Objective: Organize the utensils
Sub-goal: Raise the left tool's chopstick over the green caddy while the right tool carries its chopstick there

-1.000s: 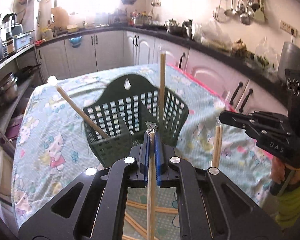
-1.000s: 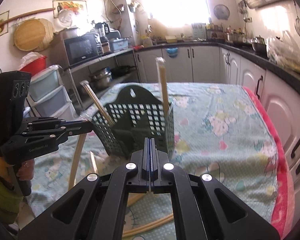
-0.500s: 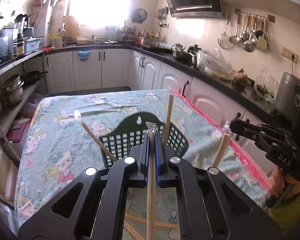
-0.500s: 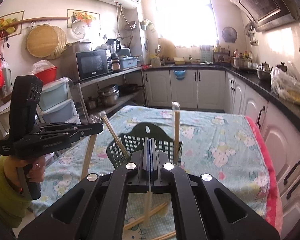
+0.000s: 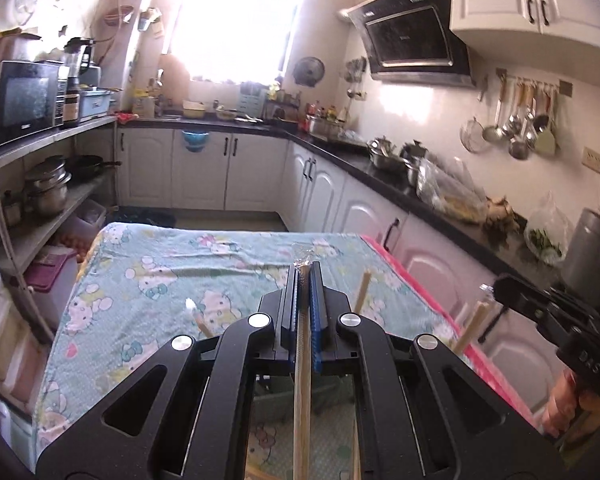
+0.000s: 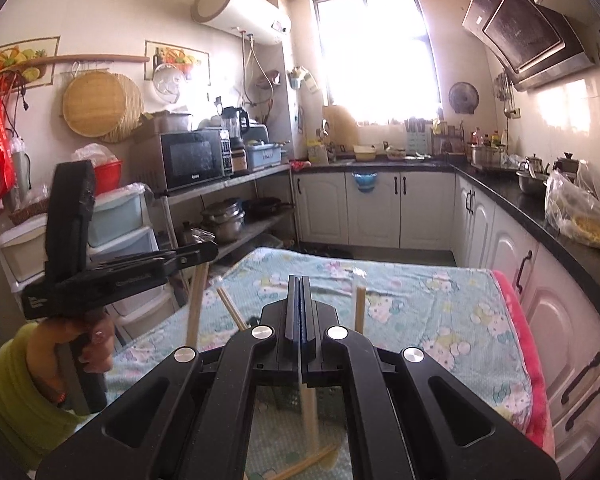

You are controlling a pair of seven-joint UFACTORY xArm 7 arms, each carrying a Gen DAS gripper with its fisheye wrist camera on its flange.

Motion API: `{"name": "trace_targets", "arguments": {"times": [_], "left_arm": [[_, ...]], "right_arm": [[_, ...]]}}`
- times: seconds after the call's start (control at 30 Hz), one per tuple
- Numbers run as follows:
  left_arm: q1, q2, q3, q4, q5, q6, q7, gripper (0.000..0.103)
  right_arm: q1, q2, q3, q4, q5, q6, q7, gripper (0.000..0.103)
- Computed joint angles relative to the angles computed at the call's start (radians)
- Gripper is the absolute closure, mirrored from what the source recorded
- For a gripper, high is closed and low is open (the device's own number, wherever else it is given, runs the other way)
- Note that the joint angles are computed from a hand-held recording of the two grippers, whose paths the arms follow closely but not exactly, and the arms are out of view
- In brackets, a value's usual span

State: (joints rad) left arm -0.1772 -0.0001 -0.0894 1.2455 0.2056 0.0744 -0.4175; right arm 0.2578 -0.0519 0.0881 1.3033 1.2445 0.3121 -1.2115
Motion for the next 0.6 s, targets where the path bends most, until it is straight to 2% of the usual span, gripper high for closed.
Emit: {"name": "trace_targets", "arguments": {"times": [0.27,0.6], "left_arm": [[-0.01,0.05,0.053,0.107,0.316,0.006,-0.316,0.1],[-0.079,0.132,0.151,0.256,0.534,0.001,-0.597,0.1]], "right_arm": [[0.007,0.039,0.021,0.085,-0.004,0.003,-0.003,0.102],[-0.016,0.129,0.062,0.239,-0.057,-0.029,0.047,0.102]]}}
